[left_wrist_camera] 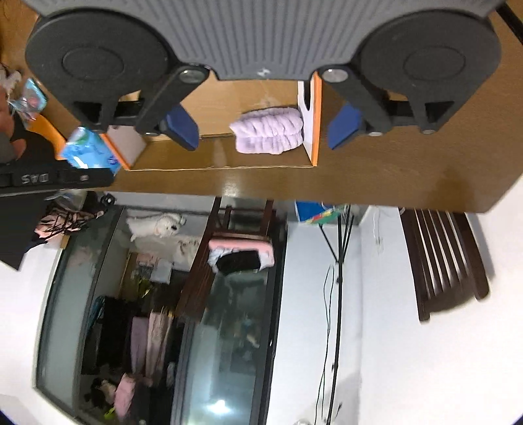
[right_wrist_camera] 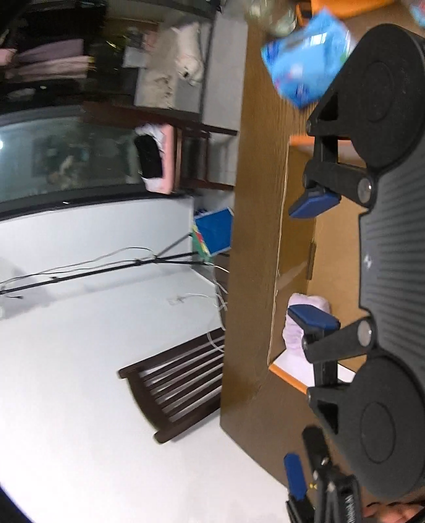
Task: Organize soft objects
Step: 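Carry the headband into the cardboard box and open the right gripper, then move the right gripper back to the pink-and-cream sponge block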
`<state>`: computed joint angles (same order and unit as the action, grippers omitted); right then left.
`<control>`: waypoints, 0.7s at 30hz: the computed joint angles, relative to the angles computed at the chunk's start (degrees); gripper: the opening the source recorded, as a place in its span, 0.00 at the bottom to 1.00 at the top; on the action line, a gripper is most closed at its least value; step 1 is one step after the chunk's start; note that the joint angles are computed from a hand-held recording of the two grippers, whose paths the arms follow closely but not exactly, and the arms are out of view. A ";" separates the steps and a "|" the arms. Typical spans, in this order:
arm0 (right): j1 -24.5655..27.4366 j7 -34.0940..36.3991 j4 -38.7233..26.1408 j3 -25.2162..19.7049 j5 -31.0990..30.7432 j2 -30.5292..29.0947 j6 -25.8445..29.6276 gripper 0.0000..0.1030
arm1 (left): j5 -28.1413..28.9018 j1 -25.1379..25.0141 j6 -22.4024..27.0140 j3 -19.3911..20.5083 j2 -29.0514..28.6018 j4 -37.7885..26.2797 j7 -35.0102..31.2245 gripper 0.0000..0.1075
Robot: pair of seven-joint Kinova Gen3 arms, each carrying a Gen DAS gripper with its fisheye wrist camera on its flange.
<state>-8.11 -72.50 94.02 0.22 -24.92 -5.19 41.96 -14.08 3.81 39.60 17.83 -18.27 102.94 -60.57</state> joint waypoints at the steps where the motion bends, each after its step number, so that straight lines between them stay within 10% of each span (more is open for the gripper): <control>1: 1.47 1.80 1.56 0.16 -1.56 -2.65 0.64 0.60 | 0.45 -0.45 0.52 0.79 -2.17 0.64 0.11 0.83; 6: 8.49 13.02 11.47 1.44 -11.02 -15.03 1.82 0.64 | 5.43 -4.49 1.66 4.99 -15.18 6.58 -1.75 0.89; 13: 17.28 29.34 26.58 8.39 -21.72 -33.61 10.30 0.74 | 0.01 2.09 3.83 12.16 -33.60 17.37 8.09 0.96; 21: 24.85 36.85 40.68 17.47 -19.29 -54.40 21.87 0.83 | 16.09 -0.63 14.34 20.96 -54.51 20.13 3.05 0.96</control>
